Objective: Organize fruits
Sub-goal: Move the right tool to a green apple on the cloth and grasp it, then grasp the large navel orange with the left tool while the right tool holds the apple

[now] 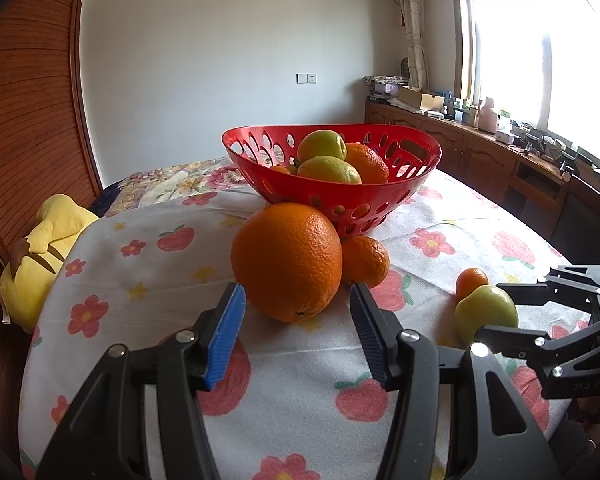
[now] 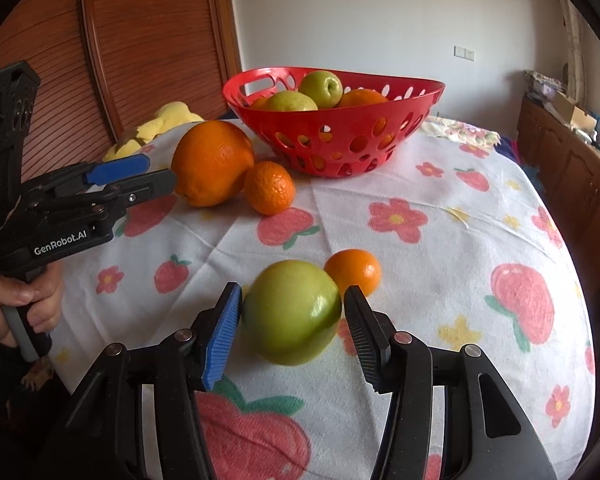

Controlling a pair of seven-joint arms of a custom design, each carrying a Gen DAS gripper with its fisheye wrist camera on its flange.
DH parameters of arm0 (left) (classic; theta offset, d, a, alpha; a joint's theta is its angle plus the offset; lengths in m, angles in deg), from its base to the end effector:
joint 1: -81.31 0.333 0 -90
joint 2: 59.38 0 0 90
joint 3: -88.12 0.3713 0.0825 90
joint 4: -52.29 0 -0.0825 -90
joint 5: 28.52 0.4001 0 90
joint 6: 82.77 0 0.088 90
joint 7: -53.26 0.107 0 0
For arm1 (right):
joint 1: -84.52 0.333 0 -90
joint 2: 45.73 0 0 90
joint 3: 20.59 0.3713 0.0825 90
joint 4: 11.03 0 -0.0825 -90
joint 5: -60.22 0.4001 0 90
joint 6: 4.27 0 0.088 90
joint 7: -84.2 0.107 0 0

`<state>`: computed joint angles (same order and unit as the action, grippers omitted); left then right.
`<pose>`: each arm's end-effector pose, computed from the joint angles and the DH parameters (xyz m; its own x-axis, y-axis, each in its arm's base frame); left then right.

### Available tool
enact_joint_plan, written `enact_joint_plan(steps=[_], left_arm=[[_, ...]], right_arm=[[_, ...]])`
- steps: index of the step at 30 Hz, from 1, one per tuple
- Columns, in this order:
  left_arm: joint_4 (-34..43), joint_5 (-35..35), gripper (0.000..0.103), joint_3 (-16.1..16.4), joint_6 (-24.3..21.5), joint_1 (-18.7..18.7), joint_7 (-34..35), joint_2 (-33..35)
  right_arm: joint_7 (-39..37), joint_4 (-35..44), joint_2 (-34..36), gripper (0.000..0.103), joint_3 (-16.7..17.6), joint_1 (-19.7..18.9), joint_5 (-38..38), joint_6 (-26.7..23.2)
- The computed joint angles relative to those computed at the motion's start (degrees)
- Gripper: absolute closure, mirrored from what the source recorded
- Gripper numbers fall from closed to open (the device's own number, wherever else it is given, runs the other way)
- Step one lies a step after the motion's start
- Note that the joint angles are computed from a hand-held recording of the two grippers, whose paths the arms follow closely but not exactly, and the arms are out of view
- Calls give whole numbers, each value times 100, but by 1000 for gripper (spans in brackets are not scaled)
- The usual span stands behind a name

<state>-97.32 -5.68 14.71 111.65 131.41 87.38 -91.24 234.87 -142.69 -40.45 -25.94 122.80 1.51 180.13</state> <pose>0.4033 -0.2636 0.4264 -0.0929 -0.9956 0.0081 -0.5544 0.0450 -0.8310 0.4202 0.3710 0.4197 0.5609 -0.8255 -0.0627 -0.6065 -0.3582 -0.7099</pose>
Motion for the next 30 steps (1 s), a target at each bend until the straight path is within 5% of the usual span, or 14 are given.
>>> enact_joint_plan(steps=[11,14,25,30], left_arm=[[22,17,48,-26,-47,35,20,59],[34,24,48,-32,-70,31,12,81],[55,67,47,-76,55,89,85,236],[230,130,46,-37,-226,57,258,466]], right_arm=[[-1404,18,135,49,244,26,1394,-211],[-1015,157,192,50,-142,401,904,-296],[-675,231,309,50,-658,837,653,-42],[-1048,164,320,50,-659,850,1051,42]])
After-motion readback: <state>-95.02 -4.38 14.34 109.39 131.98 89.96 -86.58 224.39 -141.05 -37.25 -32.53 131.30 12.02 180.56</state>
